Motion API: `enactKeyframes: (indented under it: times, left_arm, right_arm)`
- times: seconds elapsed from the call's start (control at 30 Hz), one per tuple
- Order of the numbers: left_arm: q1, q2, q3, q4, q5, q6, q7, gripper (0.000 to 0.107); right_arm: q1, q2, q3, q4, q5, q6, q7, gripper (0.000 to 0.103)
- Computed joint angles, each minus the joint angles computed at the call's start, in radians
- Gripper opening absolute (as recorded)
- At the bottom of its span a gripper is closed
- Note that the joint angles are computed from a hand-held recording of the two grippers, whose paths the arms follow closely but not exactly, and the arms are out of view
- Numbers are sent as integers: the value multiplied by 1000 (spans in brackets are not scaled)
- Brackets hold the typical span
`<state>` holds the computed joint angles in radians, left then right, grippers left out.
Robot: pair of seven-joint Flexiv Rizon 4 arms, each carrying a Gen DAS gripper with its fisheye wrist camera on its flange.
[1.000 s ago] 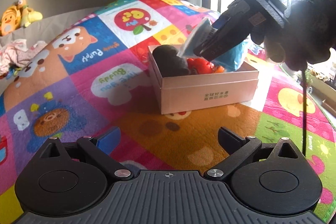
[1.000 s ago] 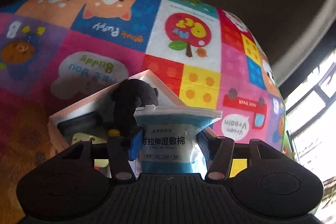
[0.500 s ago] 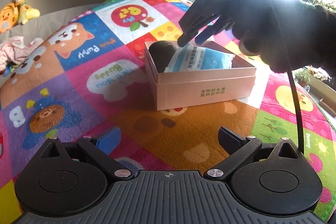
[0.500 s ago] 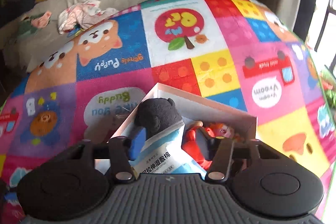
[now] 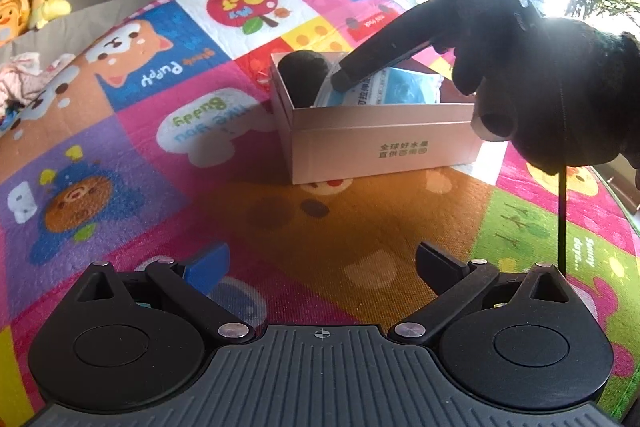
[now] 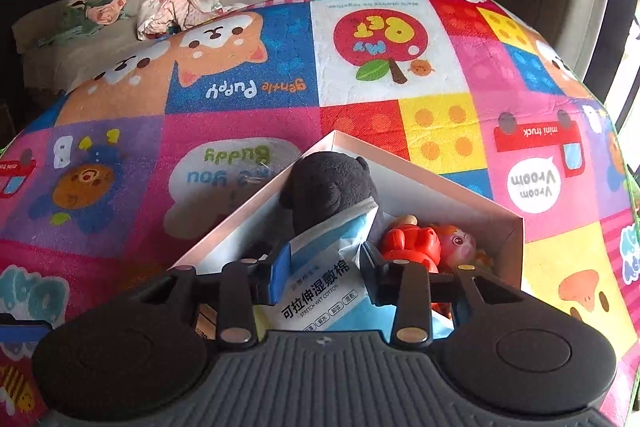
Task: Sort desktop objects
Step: 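Press the wipes pack down into the box with the right gripper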
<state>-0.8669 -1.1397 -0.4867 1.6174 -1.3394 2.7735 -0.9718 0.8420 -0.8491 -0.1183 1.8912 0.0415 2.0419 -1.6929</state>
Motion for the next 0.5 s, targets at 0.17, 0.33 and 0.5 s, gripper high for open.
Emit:
enactKeyframes:
  times: [0.17,0.33,0.5]
  left_arm:
    - [3,-5,-13,-20,-29,3,25,102]
    - [-1,-19,-26,-64,-44,-1,85,102]
    - [-6,-36,-43,-117,-61,-2,157,102]
  right_arm:
    - [-11,13,14,51,26,75,-32,38]
    - [-83,24,76,72,8,100,-26,38]
    - [-184,21,154,79,-64,104,15,40]
